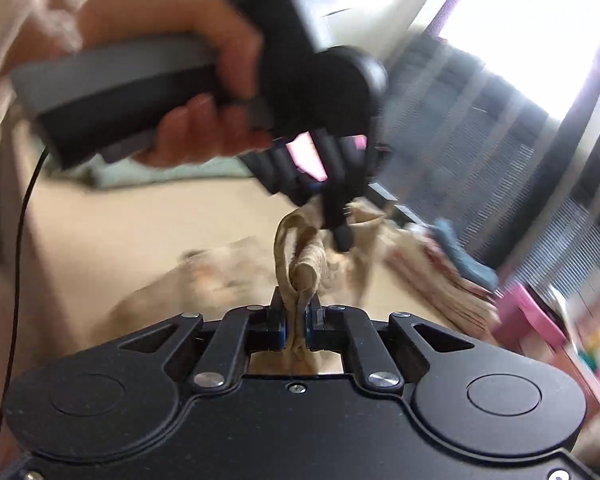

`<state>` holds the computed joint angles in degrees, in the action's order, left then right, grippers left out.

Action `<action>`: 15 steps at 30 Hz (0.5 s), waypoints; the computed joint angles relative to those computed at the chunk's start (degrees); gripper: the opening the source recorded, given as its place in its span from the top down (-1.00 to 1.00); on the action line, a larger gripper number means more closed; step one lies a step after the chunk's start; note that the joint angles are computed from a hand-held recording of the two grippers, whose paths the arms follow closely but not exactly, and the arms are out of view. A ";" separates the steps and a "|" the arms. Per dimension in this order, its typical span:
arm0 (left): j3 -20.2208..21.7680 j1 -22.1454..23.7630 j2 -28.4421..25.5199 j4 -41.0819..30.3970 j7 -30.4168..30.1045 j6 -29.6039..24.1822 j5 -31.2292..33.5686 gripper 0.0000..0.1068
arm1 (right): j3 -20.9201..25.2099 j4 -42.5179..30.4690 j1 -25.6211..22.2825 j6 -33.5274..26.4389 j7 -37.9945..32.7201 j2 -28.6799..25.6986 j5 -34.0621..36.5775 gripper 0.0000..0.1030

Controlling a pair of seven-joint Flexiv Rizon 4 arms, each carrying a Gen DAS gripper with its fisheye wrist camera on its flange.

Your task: Fold clothes

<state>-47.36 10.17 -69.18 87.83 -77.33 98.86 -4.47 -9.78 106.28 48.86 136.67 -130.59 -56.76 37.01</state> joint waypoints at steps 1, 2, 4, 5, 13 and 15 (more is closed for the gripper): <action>-0.75 1.13 -0.91 0.88 -0.11 1.15 0.32 0.97 | -0.61 -0.17 1.06 -1.44 -1.11 -0.22 0.38 0.85; -1.58 2.22 -2.02 1.27 -0.01 1.44 0.96 0.97 | -1.32 -0.40 1.89 -2.76 -1.89 -0.50 0.69 0.85; -3.03 4.03 -4.08 1.57 0.07 1.55 2.00 0.97 | -2.52 -0.35 3.46 -5.04 -2.66 -0.72 1.07 0.84; -3.86 4.89 -5.14 1.61 0.21 1.49 2.50 0.96 | -3.17 -0.23 4.28 -6.01 -2.72 -0.76 1.30 0.82; -5.10 8.01 -6.24 3.68 0.99 5.23 6.94 -0.20 | 3.36 6.83 -1.87 -5.86 6.52 4.60 -9.06 0.09; -4.00 8.09 -4.93 4.45 0.20 6.64 8.12 -0.20 | 9.34 9.77 -8.49 -4.62 12.62 7.18 -15.22 0.08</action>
<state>-51.36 18.26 -74.11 92.28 -77.12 105.50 3.65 -0.43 116.04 40.38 132.05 -117.96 -49.58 21.79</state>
